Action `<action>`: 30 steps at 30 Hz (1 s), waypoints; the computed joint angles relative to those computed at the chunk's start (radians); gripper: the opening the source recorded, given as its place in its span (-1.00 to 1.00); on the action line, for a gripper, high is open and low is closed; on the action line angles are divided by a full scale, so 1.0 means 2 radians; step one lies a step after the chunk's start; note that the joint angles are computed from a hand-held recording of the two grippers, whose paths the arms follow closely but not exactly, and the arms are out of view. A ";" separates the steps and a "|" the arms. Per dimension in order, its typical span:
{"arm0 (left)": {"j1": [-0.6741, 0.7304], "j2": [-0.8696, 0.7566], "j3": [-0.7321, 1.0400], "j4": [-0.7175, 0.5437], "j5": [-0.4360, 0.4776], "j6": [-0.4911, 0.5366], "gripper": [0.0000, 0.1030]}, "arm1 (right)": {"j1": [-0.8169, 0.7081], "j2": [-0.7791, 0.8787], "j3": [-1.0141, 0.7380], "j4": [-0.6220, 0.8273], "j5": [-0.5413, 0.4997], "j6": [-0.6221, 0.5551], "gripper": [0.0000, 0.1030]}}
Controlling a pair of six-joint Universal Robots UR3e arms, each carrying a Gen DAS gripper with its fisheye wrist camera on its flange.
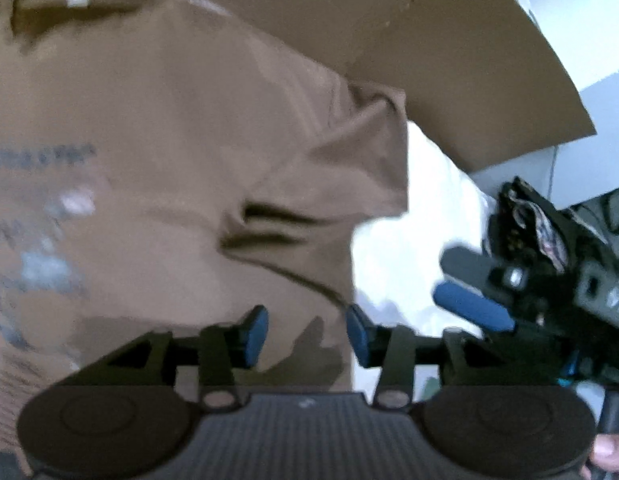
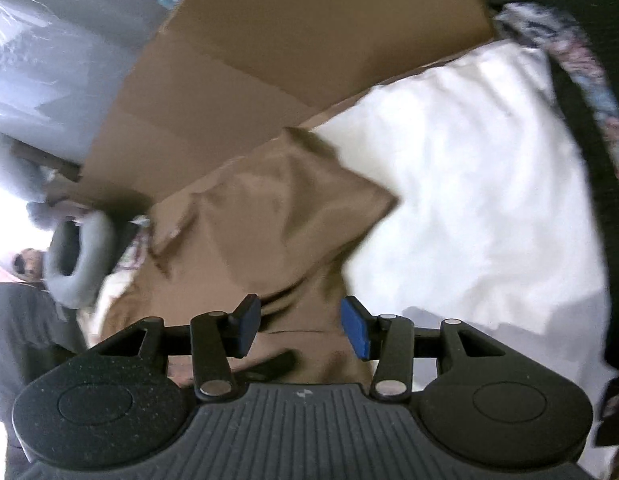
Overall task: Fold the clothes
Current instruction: 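Open both tools and release the T-shirt in the box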
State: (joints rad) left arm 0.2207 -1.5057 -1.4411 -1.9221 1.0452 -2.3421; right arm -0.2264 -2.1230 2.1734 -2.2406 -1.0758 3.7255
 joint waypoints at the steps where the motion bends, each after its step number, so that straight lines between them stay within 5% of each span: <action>1: -0.012 -0.015 0.006 0.020 0.006 -0.009 -0.06 | -0.002 -0.005 0.005 0.004 -0.005 -0.008 0.01; 7: -0.054 -0.073 0.055 0.076 0.044 0.000 0.03 | 0.028 -0.014 0.030 0.005 -0.047 -0.039 0.01; 19: -0.084 -0.111 0.097 0.109 0.057 0.145 0.01 | 0.133 0.104 -0.007 -0.053 -0.127 -0.074 0.01; 30: -0.100 -0.126 0.091 0.132 0.048 0.170 -0.26 | 0.182 0.181 -0.046 -0.095 -0.185 -0.039 0.02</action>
State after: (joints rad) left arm 0.0206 -1.7583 -1.2590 -1.6590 1.1403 -2.0019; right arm 0.1381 -1.7619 2.0809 -2.4311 -1.4450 3.6473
